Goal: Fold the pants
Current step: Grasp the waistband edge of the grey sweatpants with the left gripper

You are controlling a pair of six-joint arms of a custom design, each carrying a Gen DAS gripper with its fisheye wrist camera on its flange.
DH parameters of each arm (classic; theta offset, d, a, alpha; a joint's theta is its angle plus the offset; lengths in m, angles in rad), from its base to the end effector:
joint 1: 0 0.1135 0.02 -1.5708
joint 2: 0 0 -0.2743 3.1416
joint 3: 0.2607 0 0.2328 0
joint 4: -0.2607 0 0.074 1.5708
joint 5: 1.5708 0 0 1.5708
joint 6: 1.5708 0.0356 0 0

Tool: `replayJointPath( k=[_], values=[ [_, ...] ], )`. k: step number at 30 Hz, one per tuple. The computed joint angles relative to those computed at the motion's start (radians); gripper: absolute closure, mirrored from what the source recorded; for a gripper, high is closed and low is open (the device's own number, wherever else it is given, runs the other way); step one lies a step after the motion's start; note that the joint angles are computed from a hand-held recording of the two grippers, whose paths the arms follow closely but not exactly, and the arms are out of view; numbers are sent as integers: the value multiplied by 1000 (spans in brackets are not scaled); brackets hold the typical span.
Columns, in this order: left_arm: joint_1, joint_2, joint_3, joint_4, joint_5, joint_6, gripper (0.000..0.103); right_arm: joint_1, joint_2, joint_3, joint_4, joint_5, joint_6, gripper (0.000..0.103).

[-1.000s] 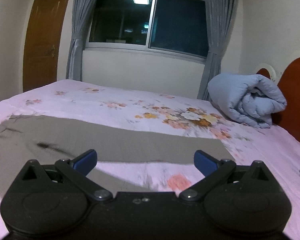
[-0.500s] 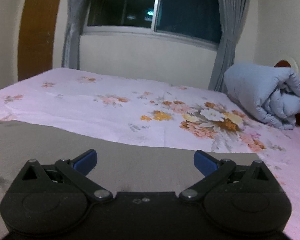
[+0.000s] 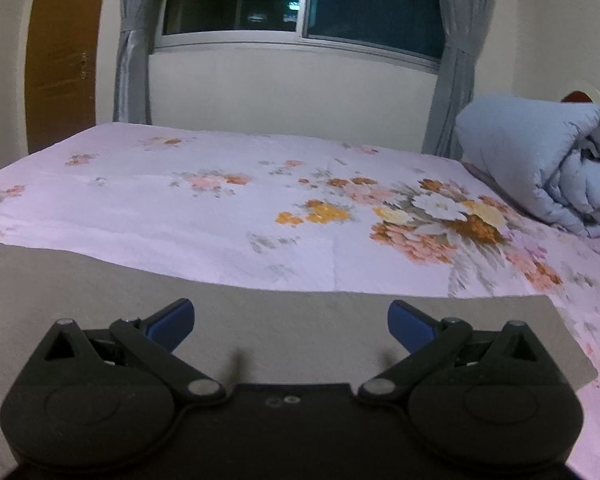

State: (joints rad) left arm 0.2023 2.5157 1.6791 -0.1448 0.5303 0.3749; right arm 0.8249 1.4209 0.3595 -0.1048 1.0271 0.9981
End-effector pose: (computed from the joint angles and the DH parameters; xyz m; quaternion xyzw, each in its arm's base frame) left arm 0.4893 0.0820 0.0604 0.1554 0.9134 -0.1606 0.3401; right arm 0.1428 0.1097 0.1327 0.1721 0.8415 -0.1565 0.4876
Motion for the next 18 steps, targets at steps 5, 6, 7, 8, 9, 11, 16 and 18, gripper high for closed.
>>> replayJointPath(
  k=[5, 6, 7, 8, 9, 11, 16, 18],
  values=[
    [37, -95, -147, 120, 84, -23, 72, -28, -87, -47, 37, -28, -60, 6],
    [49, -118, -181, 155, 114, -44, 72, -40, -104, -60, 70, -44, -103, 6],
    [62, -140, -208, 179, 144, -65, 73, -61, -123, -76, 114, -74, -158, 6],
    [73, -157, -228, 196, 169, -80, 73, -82, -135, -91, 164, -101, -208, 6],
    [84, -178, -259, 227, 190, -93, 73, -108, -145, -111, 227, -137, -267, 6],
    [102, -206, -293, 254, 222, -106, 73, -165, -133, -139, 350, -207, -376, 6],
    [145, -264, -354, 303, 301, -141, 73, -298, -17, -154, 599, -387, -579, 6],
    [165, -294, -393, 349, 343, -168, 73, -329, 36, -154, 692, -454, -648, 7]
  ],
)
